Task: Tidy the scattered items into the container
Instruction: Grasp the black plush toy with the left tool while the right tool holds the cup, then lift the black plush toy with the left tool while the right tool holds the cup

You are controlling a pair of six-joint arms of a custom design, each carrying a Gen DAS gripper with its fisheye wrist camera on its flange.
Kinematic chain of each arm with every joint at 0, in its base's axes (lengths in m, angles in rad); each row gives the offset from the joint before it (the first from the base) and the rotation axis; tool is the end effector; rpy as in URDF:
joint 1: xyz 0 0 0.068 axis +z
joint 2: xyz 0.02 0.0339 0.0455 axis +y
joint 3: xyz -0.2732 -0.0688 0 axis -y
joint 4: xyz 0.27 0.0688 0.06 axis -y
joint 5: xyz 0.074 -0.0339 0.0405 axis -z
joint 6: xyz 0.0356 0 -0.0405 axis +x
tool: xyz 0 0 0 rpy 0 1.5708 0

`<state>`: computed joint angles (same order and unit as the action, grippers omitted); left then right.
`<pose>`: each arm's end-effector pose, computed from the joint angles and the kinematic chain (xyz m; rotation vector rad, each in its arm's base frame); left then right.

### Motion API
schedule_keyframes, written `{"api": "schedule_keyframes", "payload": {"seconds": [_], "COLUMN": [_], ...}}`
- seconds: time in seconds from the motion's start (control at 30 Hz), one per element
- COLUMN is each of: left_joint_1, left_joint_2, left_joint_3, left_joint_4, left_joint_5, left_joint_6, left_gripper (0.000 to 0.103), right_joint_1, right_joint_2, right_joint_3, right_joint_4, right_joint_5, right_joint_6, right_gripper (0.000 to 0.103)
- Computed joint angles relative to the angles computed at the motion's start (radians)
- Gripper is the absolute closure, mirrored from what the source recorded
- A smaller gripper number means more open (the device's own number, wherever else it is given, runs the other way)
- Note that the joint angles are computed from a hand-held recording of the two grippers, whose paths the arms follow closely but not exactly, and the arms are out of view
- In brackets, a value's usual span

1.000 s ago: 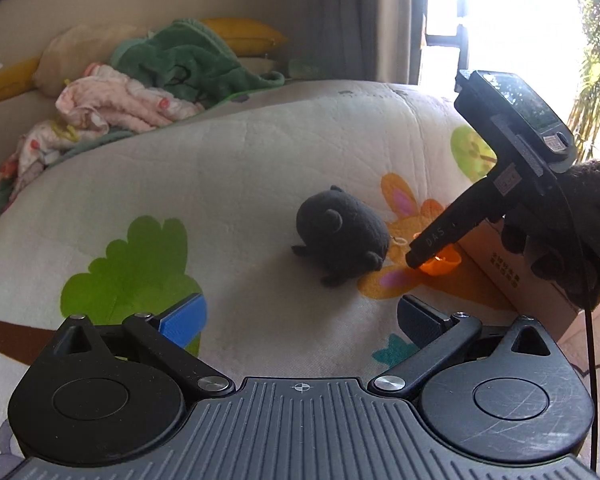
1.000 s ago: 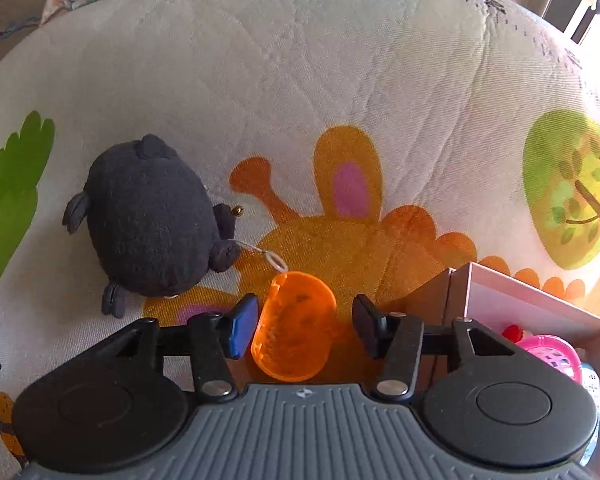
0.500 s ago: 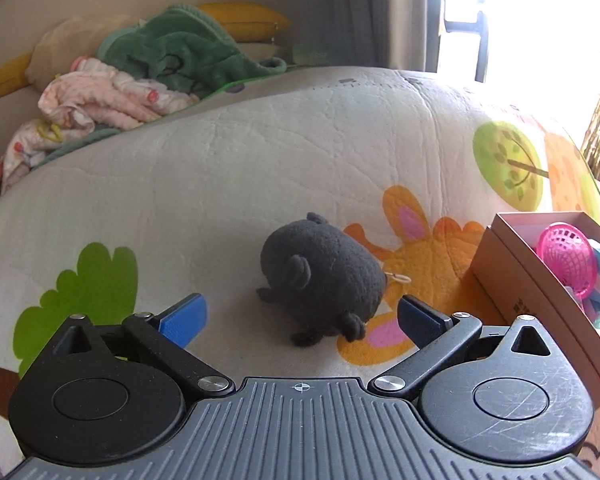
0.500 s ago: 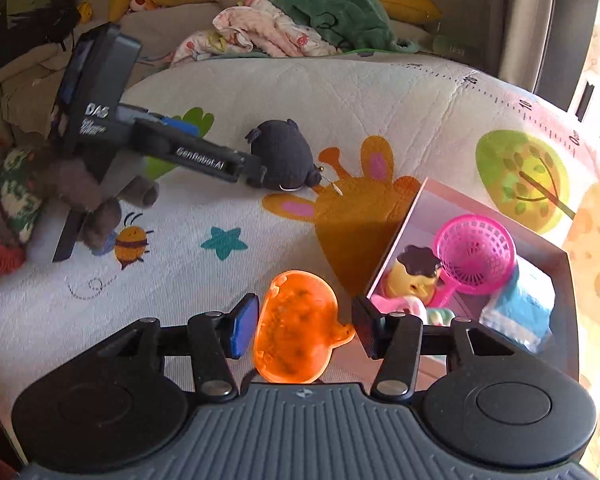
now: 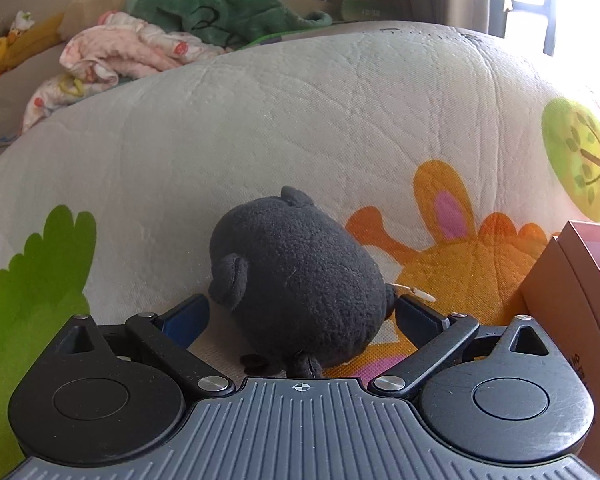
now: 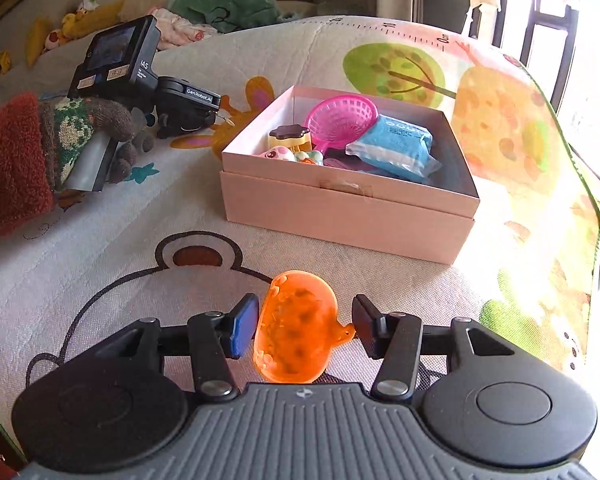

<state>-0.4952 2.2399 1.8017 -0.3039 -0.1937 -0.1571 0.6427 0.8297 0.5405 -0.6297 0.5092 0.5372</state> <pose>0.4781 -0.2504 0.1939 0.2896 2.2801 -0.1123 0.1507 0.0911 0.2120 0.0818 2.3375 -0.0657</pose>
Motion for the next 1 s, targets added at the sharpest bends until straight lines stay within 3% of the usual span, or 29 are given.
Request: {"api": "schedule_keyframes", "payload": {"seconds": [0.03, 0.13, 0.33, 0.43, 0.67, 0.8, 0.93, 1.0], "left_joint_1": [0.0, -0.006, 0.027, 0.02, -0.025, -0.05, -0.074, -0.066], "left_joint_2": [-0.004, -0.038, -0.257, -0.436, -0.818, -0.876, -0.835, -0.834], "left_joint_3": [0.0, -0.041, -0.327, -0.514, -0.85, -0.94, -0.972, -0.992], "left_joint_4": [-0.005, -0.001, 0.129, 0.179, 0.133, 0.117, 0.118, 0.129], "left_joint_5": [0.011, 0.003, 0.086, 0.197, 0.494, 0.595, 0.559, 0.561], "left_joint_6": [0.019, 0.061, 0.144, 0.157, 0.159, 0.117, 0.087, 0.084], "left_gripper": [0.017, 0.018, 0.019, 0.019, 0.018, 0.017, 0.016, 0.014], "right_joint_1": [0.0, -0.001, 0.09, 0.117, 0.168, 0.182, 0.199, 0.215], "right_joint_2": [-0.014, -0.046, -0.088, -0.089, -0.076, -0.07, -0.05, -0.043], "right_joint_3": [-0.013, -0.03, -0.042, -0.048, -0.064, -0.077, -0.068, -0.061], "right_joint_4": [-0.001, -0.002, -0.044, -0.054, -0.065, -0.062, -0.07, -0.087], "right_joint_5": [-0.003, -0.009, 0.062, 0.08, 0.112, 0.116, 0.134, 0.146], "right_joint_6": [0.014, 0.047, 0.117, 0.143, 0.213, 0.253, 0.276, 0.292], "right_gripper": [0.052, 0.052, 0.052, 0.052, 0.052, 0.051, 0.05, 0.045]}}
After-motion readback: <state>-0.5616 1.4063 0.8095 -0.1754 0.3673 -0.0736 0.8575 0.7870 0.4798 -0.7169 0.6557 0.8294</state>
